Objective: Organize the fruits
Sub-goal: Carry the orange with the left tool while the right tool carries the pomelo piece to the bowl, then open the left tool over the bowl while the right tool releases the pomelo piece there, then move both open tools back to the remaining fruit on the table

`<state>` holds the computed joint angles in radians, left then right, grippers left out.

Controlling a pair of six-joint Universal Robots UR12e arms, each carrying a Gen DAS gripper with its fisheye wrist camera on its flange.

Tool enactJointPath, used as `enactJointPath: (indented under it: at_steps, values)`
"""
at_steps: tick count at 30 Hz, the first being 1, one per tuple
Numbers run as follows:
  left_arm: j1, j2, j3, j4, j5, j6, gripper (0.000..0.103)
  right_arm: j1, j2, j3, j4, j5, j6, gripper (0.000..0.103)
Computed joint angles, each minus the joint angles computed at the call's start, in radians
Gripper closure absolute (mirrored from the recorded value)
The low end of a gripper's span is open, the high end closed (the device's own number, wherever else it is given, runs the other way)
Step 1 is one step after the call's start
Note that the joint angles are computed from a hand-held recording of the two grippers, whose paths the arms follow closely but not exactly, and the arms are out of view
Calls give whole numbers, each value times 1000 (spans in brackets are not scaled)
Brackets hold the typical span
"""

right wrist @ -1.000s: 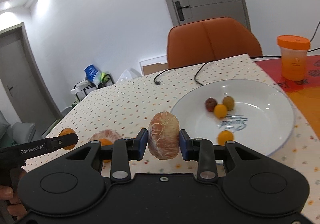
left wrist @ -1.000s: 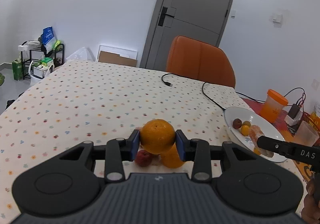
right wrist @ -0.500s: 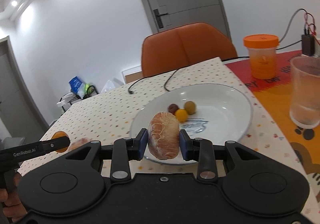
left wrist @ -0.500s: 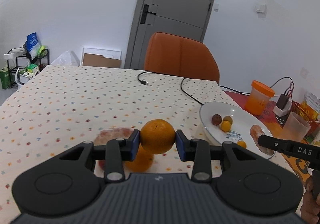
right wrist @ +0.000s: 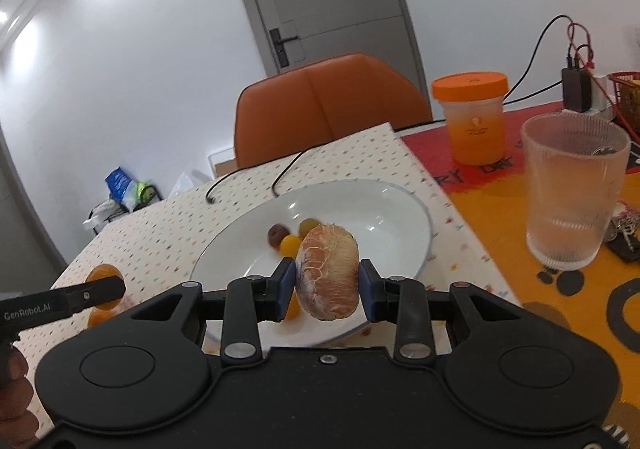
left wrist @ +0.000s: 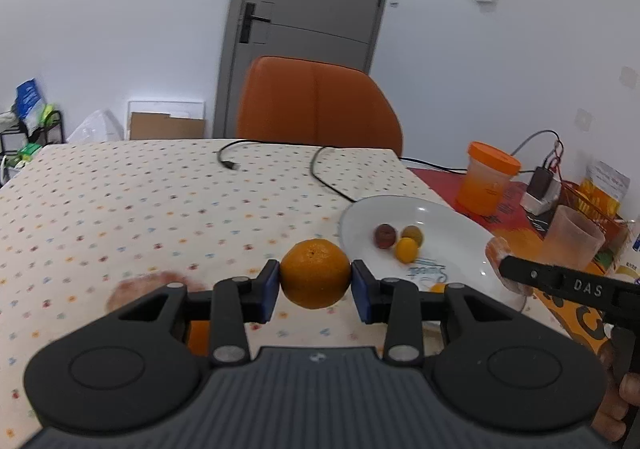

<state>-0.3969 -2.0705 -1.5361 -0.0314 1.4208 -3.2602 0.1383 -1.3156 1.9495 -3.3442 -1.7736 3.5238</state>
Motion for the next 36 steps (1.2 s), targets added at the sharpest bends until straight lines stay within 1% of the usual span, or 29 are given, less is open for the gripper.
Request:
enactJointPath:
  at_steps: [1,4,15,17,19,23,25,27,28,32,36]
  values:
    - [-4,-3,6,-2,-1,6,66,-3,0,3,-10,2,5,64]
    - [-15,-13,22,-9,-6,22,66,-9,-5,19,-52,18,4,64]
    - [-43,-37,66,-33,-20,49,65,-31,-37,69,-87,76,24,64]
    - [-47,-38,66,-18,-11,54,59,-34,-38,73,-89,83,29,64]
    - [-50,-37,66,-23,9,61,51,-33,-39,75,-87,85,30,64]
    - [-43,-27,53,-29,19,36,44,-32,-41,77,-84,96,34,64]
    - [-40,-21,44,-29,38,25,33,-30,-41,75,-80,100,35,64]
    - [-35,-13,33,-22,53,14,26,-27,-40,73,-75,102,36,61]
    - [-32,-9,27,-19,57,11,23,-24,-39,70,-73,101,38,57]
    - [-23,6,8,-15,81,6,20,-14,-35,63,-63,97,33,50]
    - [-10,20,-12,-6,96,-16,17,-4,-32,53,-46,99,25,44]
